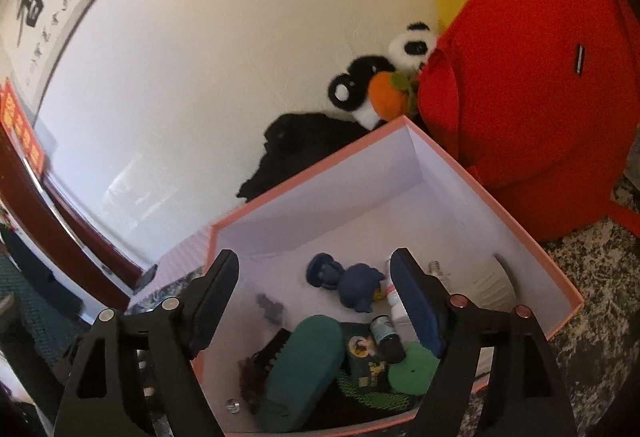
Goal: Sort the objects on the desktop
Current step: 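Carry the clear case and dark bottle into the pink box and open both tools, then grasp the white round lid with the left tool while the right tool grasps the black glove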
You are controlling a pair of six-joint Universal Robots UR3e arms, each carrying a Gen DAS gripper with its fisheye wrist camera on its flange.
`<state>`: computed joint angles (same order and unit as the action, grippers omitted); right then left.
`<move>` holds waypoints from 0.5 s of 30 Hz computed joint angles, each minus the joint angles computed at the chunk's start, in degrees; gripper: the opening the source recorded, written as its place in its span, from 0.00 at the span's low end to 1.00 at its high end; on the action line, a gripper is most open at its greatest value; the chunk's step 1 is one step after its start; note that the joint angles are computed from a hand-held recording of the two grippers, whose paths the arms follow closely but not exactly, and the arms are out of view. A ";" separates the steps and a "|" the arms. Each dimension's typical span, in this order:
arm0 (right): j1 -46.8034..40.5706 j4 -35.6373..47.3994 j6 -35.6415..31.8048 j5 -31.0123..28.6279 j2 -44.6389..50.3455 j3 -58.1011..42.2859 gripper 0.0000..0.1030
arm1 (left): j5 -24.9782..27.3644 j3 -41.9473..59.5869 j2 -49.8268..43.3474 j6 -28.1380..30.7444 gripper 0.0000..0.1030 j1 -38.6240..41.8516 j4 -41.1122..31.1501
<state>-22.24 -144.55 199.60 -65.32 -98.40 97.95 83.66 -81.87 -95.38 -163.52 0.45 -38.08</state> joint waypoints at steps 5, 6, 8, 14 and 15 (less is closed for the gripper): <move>8.77 -1.76 1.72 -5.32 0.21 -2.08 0.81 | -7.35 -13.22 11.44 6.69 0.92 18.97 0.24; 11.90 -2.57 2.00 -7.32 1.06 -2.93 0.82 | -9.05 -15.58 13.01 8.27 0.92 23.63 0.25; 18.85 -4.44 1.56 -11.05 4.54 -5.58 0.84 | -12.09 -19.66 14.98 11.10 0.92 31.67 0.34; 40.53 -0.83 -4.55 -17.95 27.01 -25.69 0.92 | -20.54 -26.03 12.36 17.84 0.92 48.60 1.16; 43.53 1.13 -4.66 -21.08 31.41 -30.12 0.92 | -20.56 -25.27 10.24 18.77 0.92 49.07 1.63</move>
<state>21.29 -143.42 194.94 -86.40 -66.99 67.83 63.10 -107.14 -85.15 -144.75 49.51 -36.45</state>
